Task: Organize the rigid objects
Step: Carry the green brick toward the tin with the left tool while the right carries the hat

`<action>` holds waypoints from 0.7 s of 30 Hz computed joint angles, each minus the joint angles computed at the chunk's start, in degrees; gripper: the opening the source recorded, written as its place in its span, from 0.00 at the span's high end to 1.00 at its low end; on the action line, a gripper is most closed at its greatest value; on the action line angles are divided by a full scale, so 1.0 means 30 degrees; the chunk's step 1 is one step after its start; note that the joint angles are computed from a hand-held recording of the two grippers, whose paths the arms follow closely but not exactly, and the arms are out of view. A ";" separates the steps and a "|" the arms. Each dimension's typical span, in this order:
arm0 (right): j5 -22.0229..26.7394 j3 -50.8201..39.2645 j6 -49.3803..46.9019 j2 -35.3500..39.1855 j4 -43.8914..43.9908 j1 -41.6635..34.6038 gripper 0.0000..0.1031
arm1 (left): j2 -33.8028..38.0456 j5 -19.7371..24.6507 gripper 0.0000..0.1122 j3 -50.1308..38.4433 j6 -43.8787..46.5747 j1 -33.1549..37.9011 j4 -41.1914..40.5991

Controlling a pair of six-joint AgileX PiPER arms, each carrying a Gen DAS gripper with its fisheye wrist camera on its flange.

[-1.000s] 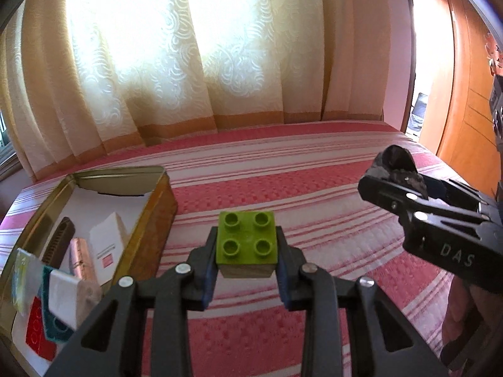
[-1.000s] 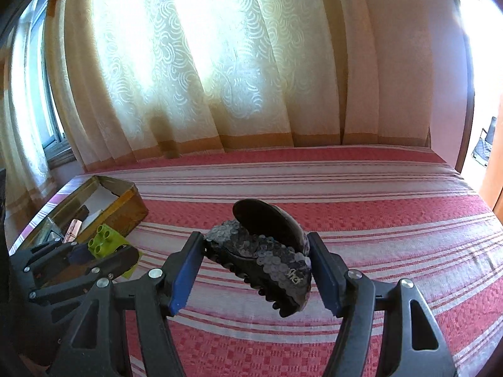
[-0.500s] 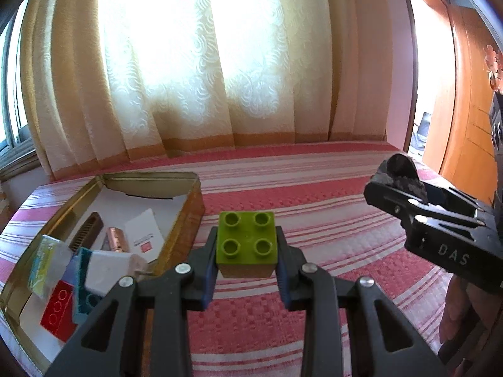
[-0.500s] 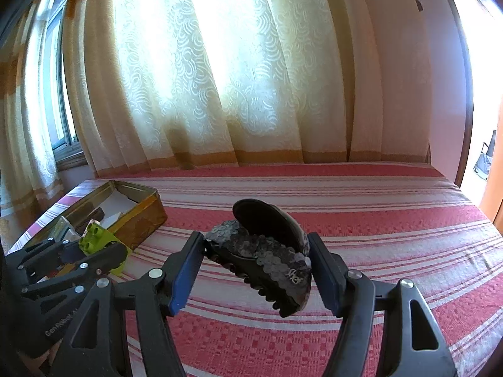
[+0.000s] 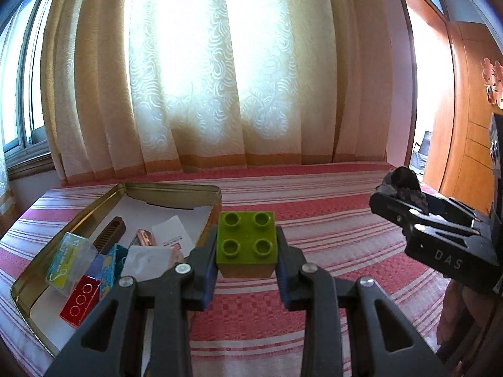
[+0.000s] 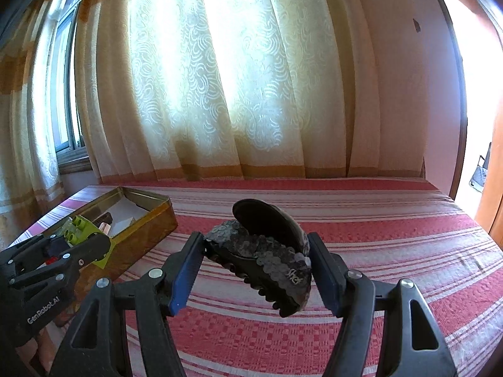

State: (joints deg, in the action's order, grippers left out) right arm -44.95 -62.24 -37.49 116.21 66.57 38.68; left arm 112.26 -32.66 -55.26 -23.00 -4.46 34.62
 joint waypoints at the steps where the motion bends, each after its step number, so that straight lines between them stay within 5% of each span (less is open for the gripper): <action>1: -0.0288 0.0075 0.0051 -0.0001 0.0018 0.0154 0.34 | -0.0033 -0.0102 0.73 0.0109 0.0094 0.0013 -0.0084; 21: -0.1945 0.0038 -0.0101 0.0345 0.0190 0.1373 0.34 | -0.0159 -0.1254 0.73 0.0642 -0.1127 0.1141 0.1294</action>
